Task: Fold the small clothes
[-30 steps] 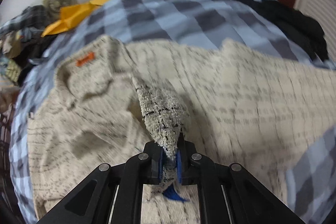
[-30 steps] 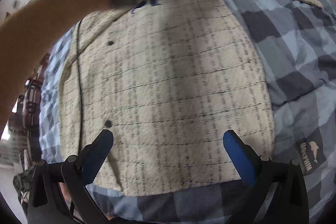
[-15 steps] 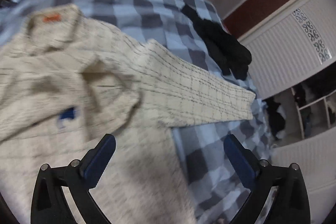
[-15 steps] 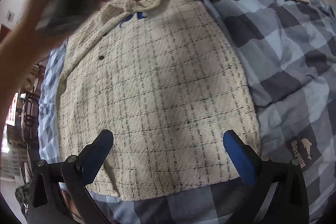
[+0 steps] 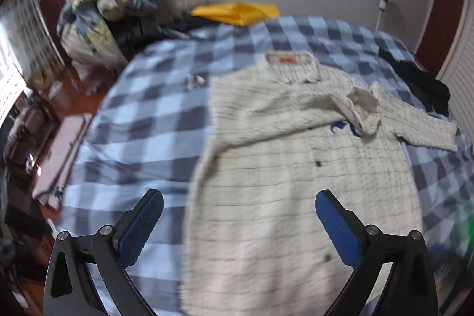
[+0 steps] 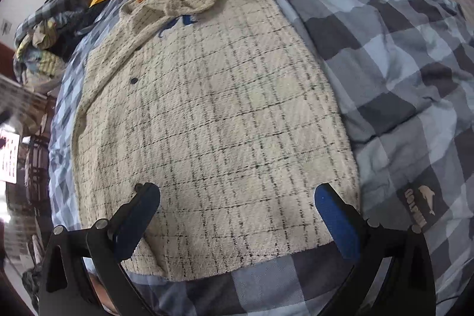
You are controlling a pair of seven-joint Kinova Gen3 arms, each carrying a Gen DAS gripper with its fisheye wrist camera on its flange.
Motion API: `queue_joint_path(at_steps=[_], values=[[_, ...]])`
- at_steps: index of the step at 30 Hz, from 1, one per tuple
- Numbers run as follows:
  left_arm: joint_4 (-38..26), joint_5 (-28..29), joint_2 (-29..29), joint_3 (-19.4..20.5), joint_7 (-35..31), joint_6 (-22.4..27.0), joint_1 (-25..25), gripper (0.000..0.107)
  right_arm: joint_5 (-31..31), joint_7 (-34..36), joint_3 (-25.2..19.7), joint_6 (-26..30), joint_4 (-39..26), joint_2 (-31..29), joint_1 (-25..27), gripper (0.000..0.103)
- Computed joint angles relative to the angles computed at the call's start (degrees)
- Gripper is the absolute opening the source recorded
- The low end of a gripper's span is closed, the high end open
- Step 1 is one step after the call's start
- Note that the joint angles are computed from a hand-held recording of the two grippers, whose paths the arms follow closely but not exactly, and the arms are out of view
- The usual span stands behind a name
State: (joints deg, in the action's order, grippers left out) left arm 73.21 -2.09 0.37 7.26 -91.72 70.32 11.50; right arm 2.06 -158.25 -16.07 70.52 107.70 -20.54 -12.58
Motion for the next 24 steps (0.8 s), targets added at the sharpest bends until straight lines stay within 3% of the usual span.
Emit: queue_joint_path(at_steps=[3,5,8,12,15,19,22,24], values=[[5.2,6.6,-3.4,-5.0,-5.3,-4.4,-2.2,0.103,4.4,-0.5,-5.7,6.7,-6.8,3.1,1.7,0.102],[5.9,11.3,-3.0,-7.0,-8.0,-4.1,-4.4,0.103,7.9,1.1,-6.3,10.3,-12.2,6.0,0.3,0.102],[5.5,14.7,-0.7,-7.0,-11.0,-1.6,-9.1,0.103,12.9,6.6,-7.6,13.5,-20.1,11.7,2.2,0.102],[5.7,15.6,0.0,-6.7,-14.2,0.3,-11.2,0.103,17.9,15.9,0.0,14.2,-29.4,22.2,-1.6,0.102],[5.7,14.1,0.5,-6.0,-14.8,1.1,-11.3,0.103,21.9,22.9,6.3,11.8,-30.9,29.8,-4.7,0.102],[4.6,17.4,1.8,-6.1,-15.7,3.9,-12.4,0.103,24.6,29.4,9.9,12.0,-34.7,38.9,-5.3,0.102],[4.8,19.0,1.8,-5.8,-17.2,4.2,-12.7,0.103,25.6,31.7,11.9,10.5,-35.9,42.3,-6.8,0.102],[5.3,17.5,1.5,-5.3,-16.7,3.0,-12.0,0.103,25.4,33.2,13.3,9.4,-36.5,43.9,-7.1,0.095]])
